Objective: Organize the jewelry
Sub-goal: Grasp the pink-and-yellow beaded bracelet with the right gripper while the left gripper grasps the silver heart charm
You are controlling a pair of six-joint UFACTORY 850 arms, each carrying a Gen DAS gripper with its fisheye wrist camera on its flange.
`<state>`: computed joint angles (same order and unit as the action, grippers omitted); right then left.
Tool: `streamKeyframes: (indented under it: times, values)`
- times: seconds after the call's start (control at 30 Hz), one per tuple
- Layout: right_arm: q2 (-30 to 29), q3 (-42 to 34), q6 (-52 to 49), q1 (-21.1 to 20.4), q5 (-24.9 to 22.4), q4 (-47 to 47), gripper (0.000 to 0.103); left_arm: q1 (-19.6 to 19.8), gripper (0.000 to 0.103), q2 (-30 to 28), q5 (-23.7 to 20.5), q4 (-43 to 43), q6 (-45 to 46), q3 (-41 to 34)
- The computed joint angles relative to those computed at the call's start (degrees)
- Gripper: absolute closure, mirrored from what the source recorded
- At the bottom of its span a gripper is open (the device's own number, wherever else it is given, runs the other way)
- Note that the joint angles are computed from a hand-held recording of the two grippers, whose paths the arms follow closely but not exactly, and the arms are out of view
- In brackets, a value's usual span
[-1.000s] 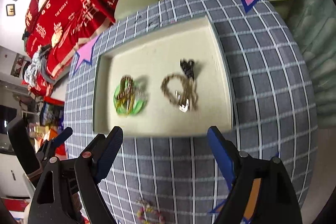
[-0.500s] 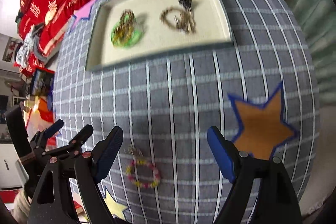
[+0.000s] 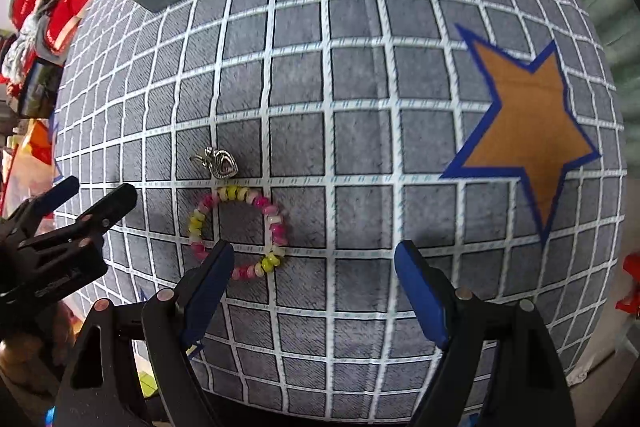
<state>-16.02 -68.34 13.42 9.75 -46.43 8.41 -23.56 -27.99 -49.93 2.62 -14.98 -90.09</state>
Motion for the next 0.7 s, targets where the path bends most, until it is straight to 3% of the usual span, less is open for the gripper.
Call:
streamKeyframes:
  times: [0.17,0.37,0.57,0.7]
  values:
    - [-0.24,1.51,4.54,2.16,2.15,-2.78,0.02,0.26,0.0,0.63,0.6,-0.04,0.99,1.0]
    - [-0.05,3.56,13.84,7.67,3.68,-14.4,0.035,1.22,0.0,2.02,2.0,-1.63,4.19,2.98]
    - [0.71,6.48,19.03,13.8,5.26,-20.3,0.061,-0.19,0.0,1.62,1.79,-2.83,5.36,1.38]
    - [2.42,8.58,20.26,15.41,5.62,-20.68,0.089,-1.21,0.0,1.62,1.75,-3.62,6.57,0.87]
